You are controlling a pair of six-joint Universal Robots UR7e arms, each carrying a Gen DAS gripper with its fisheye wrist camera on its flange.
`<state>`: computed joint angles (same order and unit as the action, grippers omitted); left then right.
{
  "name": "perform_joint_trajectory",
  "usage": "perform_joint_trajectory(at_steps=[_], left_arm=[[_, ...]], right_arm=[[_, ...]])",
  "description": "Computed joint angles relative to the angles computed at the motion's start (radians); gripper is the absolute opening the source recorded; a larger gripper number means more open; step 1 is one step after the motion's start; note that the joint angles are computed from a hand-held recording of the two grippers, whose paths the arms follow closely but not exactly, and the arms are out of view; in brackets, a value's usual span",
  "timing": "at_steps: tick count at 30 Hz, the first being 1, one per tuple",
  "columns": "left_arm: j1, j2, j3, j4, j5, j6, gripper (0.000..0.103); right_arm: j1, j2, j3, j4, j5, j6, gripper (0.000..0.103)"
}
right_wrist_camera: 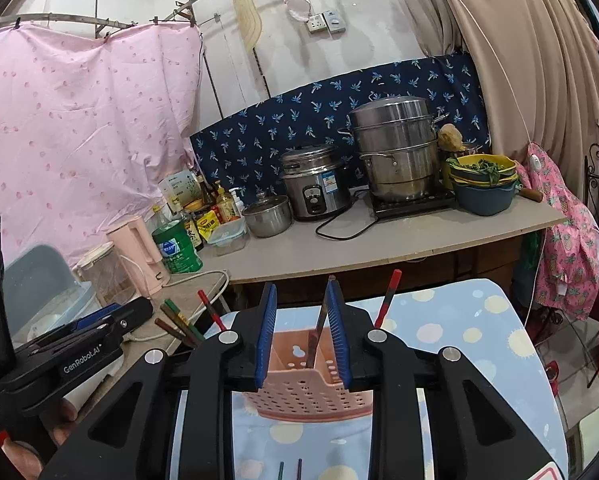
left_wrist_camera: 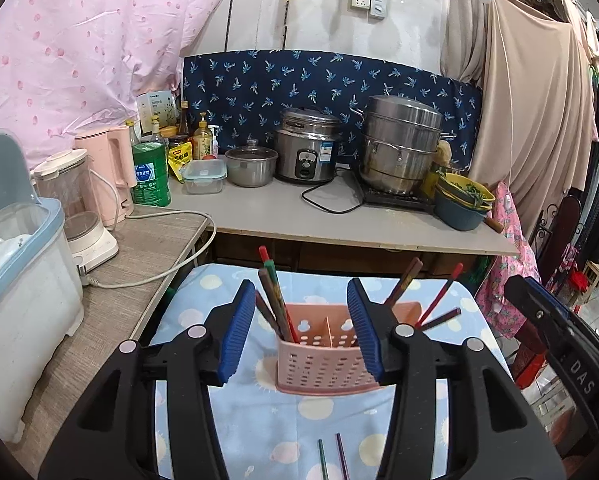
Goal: Organize utensils
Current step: 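Lower the chopsticks into the pink basket and open both tools, then withdraw both open tools back toward the last two chopsticks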
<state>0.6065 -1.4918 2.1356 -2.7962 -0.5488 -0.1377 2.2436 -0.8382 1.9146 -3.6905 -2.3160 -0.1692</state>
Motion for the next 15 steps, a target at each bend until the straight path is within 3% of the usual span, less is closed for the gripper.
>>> perform_joint_trajectory(at_steps=[4,15], left_arm=[[-0.024,-0.035,0.044,0.065,0.033,-0.061,0.046],[-0.056,-0.148,0.145,0.311,0.021,-0.279,0.046]], right_arm=[[0.02,-0.004,0.049,-0.008,-0.027,0.008,0.026],[0.05,-0.016,0.171,0.005,-0.068,0.101,0.026]])
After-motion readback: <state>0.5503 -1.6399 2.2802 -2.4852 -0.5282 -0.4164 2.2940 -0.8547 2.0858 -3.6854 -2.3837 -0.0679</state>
